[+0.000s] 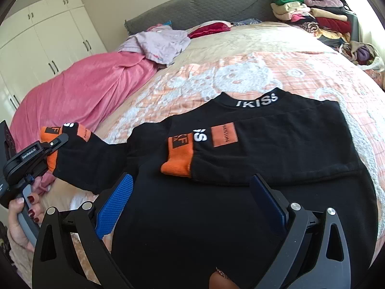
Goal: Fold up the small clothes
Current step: 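Grasp the orange cuff with the left gripper and lift it, then carry the sleeve with the left gripper across the shirt toward the folded sleeve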
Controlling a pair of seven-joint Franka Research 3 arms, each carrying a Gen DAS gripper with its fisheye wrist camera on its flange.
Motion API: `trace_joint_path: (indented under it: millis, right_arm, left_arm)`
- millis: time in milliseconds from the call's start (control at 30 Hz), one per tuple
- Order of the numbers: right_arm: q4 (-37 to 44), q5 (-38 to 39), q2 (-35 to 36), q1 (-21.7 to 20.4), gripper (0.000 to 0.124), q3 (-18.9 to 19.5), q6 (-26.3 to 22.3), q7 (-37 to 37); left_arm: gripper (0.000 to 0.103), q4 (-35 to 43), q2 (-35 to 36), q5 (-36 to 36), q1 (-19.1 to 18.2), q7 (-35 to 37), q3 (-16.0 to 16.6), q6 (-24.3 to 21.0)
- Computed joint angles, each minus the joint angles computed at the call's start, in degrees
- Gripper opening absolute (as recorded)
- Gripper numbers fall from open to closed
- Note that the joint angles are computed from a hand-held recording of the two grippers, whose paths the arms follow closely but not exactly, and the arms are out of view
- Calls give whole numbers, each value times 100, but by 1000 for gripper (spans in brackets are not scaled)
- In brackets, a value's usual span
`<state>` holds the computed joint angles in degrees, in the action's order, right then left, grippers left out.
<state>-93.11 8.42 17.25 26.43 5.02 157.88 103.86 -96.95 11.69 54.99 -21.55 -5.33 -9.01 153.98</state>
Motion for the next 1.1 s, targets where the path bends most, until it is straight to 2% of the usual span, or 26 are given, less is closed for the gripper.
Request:
trace_joint_path:
  millis: [100,233,333,533,800,1100]
  right_arm:
    - [-172,-19,-134,-25,97,-53,114,74]
    - [-369,-244,-300,-16,97,-200,249,390]
    - [-560,-799,-472,67,97,-453,292,1021]
    - [-979,-1252,-797,-131,97,-463,451,1572]
    - [-1273,-1595,-1003,-394,97,-419,552,2120]
    - [-1427,-1956,-1088,-534,97,-413,585,2554]
  left_arm:
    - [11,308,235,-190,-57,439,-89,-20]
    - [10,1123,815,-741,-227,1493,-179,-177]
    - [10,1728,1266,-1263,-324,2242,-244,-215]
    - [10,2829,2074,-2157,-529,3347,-288,-486]
    - [10,3985,2886,-2831,-1008,4261,-69,-849]
    - [10,4777,3506,-3475,-1246,5052,-47,-1179]
